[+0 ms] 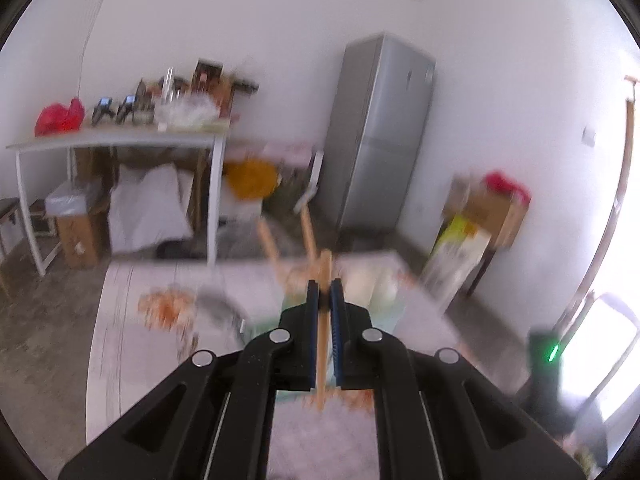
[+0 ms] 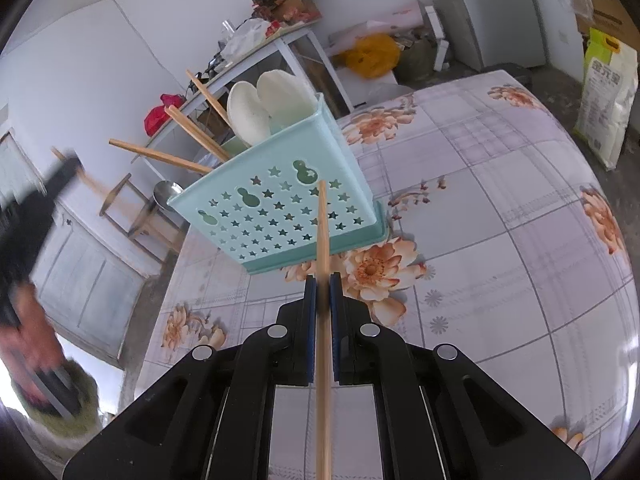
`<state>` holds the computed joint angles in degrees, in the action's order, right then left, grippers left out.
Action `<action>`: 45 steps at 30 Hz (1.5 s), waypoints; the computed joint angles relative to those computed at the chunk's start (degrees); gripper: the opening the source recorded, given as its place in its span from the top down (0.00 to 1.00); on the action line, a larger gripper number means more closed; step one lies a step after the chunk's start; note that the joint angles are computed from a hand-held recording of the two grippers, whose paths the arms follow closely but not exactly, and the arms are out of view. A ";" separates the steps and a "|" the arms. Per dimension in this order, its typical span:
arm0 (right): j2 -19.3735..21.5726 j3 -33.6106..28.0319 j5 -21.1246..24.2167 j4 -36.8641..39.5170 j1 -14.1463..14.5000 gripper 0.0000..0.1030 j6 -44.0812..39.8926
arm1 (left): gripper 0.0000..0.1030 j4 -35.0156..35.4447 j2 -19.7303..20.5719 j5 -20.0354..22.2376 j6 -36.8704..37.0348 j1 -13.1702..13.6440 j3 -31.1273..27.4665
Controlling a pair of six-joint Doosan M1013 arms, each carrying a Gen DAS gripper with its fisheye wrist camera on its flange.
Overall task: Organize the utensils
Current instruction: 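Lower the left tool's chopstick into the green holder and open it, then insert the right tool's chopstick into the green holder and open it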
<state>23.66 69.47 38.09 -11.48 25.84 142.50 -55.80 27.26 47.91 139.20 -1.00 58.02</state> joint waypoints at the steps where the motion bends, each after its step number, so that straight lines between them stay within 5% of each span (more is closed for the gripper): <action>1: -0.14 0.19 -0.16 -0.19 -0.03 0.95 0.38 | 0.95 -1.29 0.41 -0.24 0.32 -0.07 -1.13; 15: -2.15 3.19 -2.42 -2.26 -1.19 0.95 5.01 | 0.95 -3.34 6.08 -4.40 -0.30 -3.31 -15.53; 25: -2.31 3.57 -3.01 -0.81 -1.83 0.95 4.21 | 0.95 -1.36 6.67 -9.37 0.92 -4.77 -12.10; 32: -2.17 2.61 -2.59 -2.47 -1.43 0.95 4.22 | 0.94 1.14 8.35 -4.30 -4.49 -4.06 -12.70; 36: -1.68 0.65 -2.30 -4.34 -0.91 0.95 3.41 | 0.74 -0.59 7.27 -4.72 -4.12 -3.42 -10.55; 45: 1.13 -8.35 -5.48 -8.65 -0.54 0.95 -2.41 | 0.47 -8.85 2.36 -8.40 2.20 -0.03 -2.02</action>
